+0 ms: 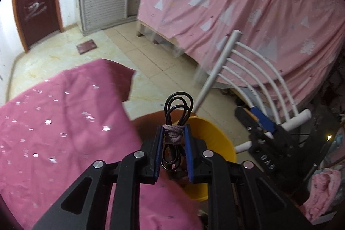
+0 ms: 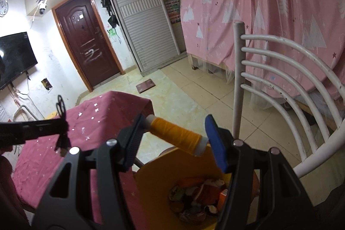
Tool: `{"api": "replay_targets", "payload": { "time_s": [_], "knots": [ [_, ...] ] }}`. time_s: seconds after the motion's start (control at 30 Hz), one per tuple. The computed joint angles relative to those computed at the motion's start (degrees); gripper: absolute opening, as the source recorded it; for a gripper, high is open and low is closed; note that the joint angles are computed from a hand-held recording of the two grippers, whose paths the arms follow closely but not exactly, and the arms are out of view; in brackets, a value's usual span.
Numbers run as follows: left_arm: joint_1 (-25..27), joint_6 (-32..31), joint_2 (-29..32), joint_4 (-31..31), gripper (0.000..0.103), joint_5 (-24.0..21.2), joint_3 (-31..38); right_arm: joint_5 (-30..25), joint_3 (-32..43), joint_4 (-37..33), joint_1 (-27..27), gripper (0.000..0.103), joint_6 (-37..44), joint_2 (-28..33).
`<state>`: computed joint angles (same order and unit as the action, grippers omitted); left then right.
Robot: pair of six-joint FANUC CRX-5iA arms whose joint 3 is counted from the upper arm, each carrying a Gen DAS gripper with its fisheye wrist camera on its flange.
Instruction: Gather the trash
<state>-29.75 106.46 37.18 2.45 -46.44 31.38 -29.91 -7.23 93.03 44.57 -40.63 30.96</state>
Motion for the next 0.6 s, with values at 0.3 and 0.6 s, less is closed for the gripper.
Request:
{"api": "replay_targets", "payload": {
  "time_s": [0.3,0.6],
  "knots": [
    [-0.57,-3.93,4.58,6.25,0.013,-1.57,3.77,0.45,-2.0,2.93,-1.23,0.07,-4.39,-1.18],
    [-0.64,-3.09,4.71,5.94,0.022,-2.09,3.94,1.4,-2.62,5.25,-2.01,0.07,-6.91,-1.66]
  ]
}}
